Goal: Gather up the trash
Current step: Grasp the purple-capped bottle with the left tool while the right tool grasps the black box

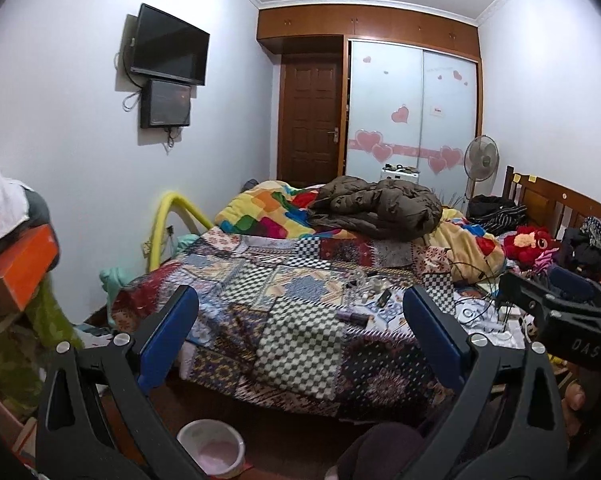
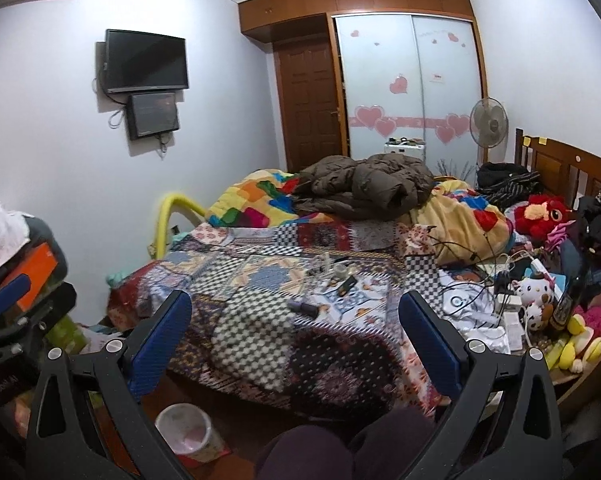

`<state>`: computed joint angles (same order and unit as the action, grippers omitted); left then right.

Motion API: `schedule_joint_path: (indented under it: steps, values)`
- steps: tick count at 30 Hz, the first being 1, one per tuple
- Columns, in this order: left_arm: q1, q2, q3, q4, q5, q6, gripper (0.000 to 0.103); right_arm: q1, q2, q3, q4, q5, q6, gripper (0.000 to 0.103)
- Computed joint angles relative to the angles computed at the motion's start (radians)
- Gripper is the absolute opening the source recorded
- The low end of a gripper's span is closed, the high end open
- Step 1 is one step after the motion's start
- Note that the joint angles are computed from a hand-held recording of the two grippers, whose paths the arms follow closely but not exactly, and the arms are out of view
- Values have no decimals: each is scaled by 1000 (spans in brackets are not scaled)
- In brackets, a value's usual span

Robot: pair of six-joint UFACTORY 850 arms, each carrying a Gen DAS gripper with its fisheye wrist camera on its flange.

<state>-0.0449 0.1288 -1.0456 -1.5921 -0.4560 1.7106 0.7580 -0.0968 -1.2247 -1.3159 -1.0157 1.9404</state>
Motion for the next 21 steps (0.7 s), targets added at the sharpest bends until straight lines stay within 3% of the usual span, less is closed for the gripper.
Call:
schedule_joint_path:
  steps: [6, 9, 13, 17, 21]
  values:
    - [-99, -126, -117, -58, 60, 27, 103, -107, 3, 10, 4, 21, -82, 103]
    - [-147, -204, -191, -13, 99, -27, 103, -162, 3, 19, 0, 52, -119, 103]
    - [-191, -317, -295, 144, 117, -221, 102, -253, 4, 35, 24, 174, -182, 103]
    - [-225, -439, -410, 327, 116, -442, 91, -346, -19, 33, 72, 288, -274, 103]
    - [-255, -553, -521, 534, 122, -668, 91, -423, -63, 17, 137, 379, -392, 103]
